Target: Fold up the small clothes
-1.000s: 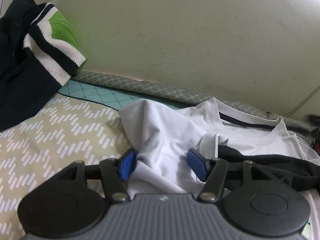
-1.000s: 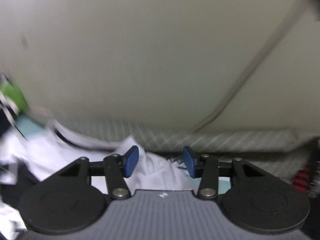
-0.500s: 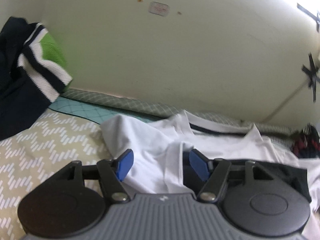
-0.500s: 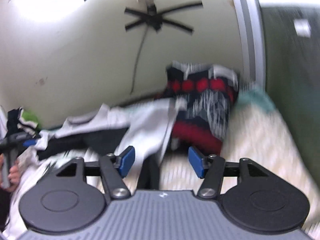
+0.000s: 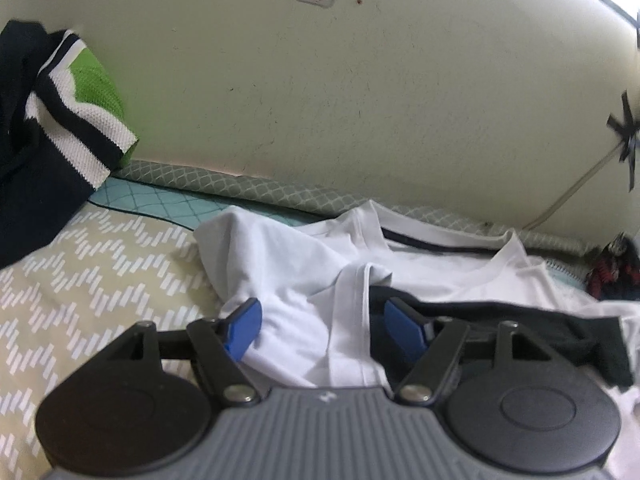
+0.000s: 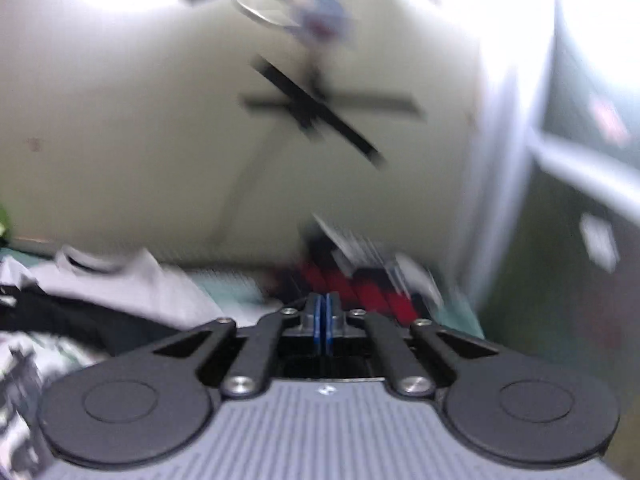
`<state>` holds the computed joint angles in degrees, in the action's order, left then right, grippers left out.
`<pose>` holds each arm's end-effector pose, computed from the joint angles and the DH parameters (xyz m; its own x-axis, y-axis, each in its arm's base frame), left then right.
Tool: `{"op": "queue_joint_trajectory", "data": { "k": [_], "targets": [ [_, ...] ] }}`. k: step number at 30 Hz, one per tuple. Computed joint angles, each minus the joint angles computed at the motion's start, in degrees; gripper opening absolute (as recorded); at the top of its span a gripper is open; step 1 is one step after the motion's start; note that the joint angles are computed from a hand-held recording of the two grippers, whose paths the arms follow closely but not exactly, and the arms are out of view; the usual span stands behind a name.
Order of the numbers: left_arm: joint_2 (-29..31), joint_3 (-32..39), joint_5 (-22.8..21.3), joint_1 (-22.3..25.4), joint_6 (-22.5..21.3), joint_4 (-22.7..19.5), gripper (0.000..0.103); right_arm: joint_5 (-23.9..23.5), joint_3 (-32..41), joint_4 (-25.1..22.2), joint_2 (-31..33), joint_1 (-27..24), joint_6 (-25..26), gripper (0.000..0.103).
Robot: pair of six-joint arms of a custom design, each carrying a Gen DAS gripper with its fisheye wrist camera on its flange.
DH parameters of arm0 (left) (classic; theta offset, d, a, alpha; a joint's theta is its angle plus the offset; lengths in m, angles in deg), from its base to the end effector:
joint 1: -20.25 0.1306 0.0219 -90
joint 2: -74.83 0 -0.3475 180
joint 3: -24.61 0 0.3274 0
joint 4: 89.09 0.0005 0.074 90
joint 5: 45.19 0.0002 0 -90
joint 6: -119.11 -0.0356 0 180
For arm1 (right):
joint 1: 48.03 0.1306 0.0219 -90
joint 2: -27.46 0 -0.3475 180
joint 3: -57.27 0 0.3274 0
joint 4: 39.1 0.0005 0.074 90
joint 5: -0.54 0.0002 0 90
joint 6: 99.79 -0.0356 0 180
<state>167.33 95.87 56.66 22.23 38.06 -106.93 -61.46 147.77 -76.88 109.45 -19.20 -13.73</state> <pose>0.4266 0.0069 0.2904 -0.6419 -0.1745 -0.7467 0.0260 0.9682 -0.2486 0.3492 0.1726 0.4714 -0.4319 -0.1685 -0.8860 -0.0374 0.9849 -0.1691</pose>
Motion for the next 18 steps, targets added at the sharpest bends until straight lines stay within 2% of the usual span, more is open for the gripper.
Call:
{"op": "queue_joint_trajectory", "data": {
  "k": [3, 5, 6, 7, 8, 10, 11, 14, 16, 18],
  "targets": [
    [0.00, 0.13, 3.86, 1.98, 2.04, 0.50, 0.070, -4.94, 13.52, -0.59, 11.38, 6.33, 6.30, 0.000],
    [0.07, 0.17, 5.64, 3.08, 2.82, 0.60, 0.070, -12.29, 21.44, -1.80, 18.66, 9.40, 9.65, 0.000],
    [0.13, 0.19, 6.39, 3.65, 3.26, 0.60, 0.070, -16.96, 26.61, -4.84, 22.84, 11.23, 12.62, 0.000],
    [0.18, 0.23, 6.86, 4.08, 3.66, 0.61, 0.070, -18.56, 30.60, -7.21, 26.09, 12.68, 15.93, 0.004],
    [0.16, 0.25, 7.19, 4.52, 4.09, 0.68, 0.071, -19.30, 32.56, -8.18, 27.81, 14.28, 20.48, 0.021],
    [-0.02, 0.18, 7.53, 5.13, 4.93, 1.14, 0.073, -18.83, 28.96, -3.03, 25.97, 15.79, 26.30, 0.033],
    [-0.05, 0.18, 7.87, 5.37, 5.34, 1.34, 0.073, -19.87, 27.37, -1.87, 24.42, 15.34, 25.71, 0.033],
    [0.15, 0.49, 9.37, 5.81, 6.17, 1.02, 0.073, -21.96, 22.26, 1.61, 20.01, 10.33, 17.94, 0.038],
    [-0.40, 0.30, 9.74, 5.72, 6.05, 1.02, 0.073, -20.52, 16.99, 4.19, 16.86, 6.24, 12.18, 0.039],
    [-1.80, -0.49, 9.68, 5.36, 5.38, 2.07, 0.073, -19.99, 12.47, 3.94, 14.58, 2.87, 5.69, 0.039]
  ]
}}
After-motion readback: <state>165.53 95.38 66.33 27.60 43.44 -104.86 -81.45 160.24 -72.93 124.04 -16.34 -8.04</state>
